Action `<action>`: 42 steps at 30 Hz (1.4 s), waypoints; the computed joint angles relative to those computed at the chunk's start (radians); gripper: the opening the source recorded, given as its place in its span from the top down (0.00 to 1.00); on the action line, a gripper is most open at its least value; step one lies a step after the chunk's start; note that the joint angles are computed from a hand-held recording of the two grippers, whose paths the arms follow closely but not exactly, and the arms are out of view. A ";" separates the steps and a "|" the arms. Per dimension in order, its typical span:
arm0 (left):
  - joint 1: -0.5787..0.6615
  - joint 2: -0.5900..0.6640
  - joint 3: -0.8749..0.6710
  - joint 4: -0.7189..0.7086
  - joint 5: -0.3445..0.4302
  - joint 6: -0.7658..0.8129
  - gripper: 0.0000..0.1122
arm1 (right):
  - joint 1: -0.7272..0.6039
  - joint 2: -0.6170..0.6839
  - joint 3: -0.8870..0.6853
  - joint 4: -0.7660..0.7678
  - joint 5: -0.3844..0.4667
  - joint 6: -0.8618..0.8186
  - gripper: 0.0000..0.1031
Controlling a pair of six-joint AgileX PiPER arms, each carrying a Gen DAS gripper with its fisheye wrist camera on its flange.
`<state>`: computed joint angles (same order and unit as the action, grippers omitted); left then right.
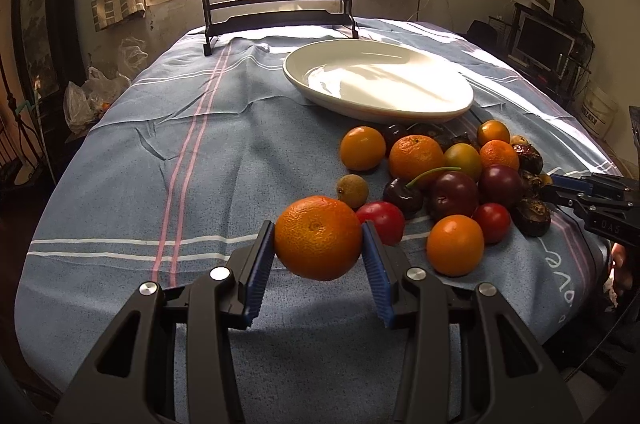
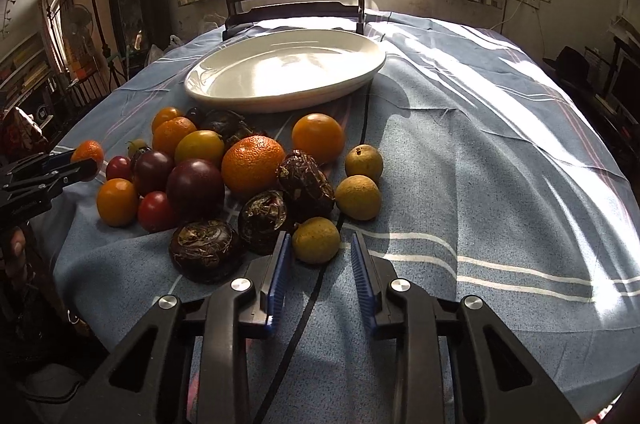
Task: Organize fruits
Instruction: 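Grasp a large orange with the left tool while the right tool grasps a small yellow fruit, then lower both fruits onto the white plate and open both tools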
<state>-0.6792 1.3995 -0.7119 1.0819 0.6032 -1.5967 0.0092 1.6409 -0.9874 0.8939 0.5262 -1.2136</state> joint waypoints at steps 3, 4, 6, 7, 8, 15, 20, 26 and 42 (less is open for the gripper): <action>-0.006 0.001 -0.002 0.006 0.001 -0.009 0.62 | -0.013 -0.001 0.002 0.026 0.020 -0.031 0.77; -0.010 -0.004 0.001 0.010 0.003 -0.016 0.62 | -0.022 -0.005 0.005 0.044 0.033 -0.044 0.77; -0.014 -0.017 0.004 0.012 0.008 -0.021 0.62 | -0.040 -0.021 0.015 0.078 0.053 -0.076 0.77; -0.018 -0.025 0.006 0.013 0.011 -0.024 0.62 | -0.051 -0.030 0.017 0.098 0.066 -0.092 0.77; -0.021 -0.035 0.007 0.014 0.017 -0.027 0.62 | -0.068 -0.039 0.016 0.116 0.093 -0.107 0.77; 0.018 -0.038 -0.090 -0.043 0.016 0.105 0.62 | -0.115 -0.014 -0.161 0.132 0.253 -0.034 0.77; 0.131 0.122 -0.324 -0.181 -0.036 0.383 0.62 | -0.037 0.178 -0.502 0.001 0.339 0.216 0.77; 0.261 0.394 -0.649 -0.494 -0.060 0.750 0.62 | 0.079 0.484 -0.936 -0.195 0.413 0.505 0.76; 0.172 0.158 -0.355 -0.303 -0.062 0.528 0.39 | -0.006 0.198 -0.449 -0.034 0.247 0.228 0.66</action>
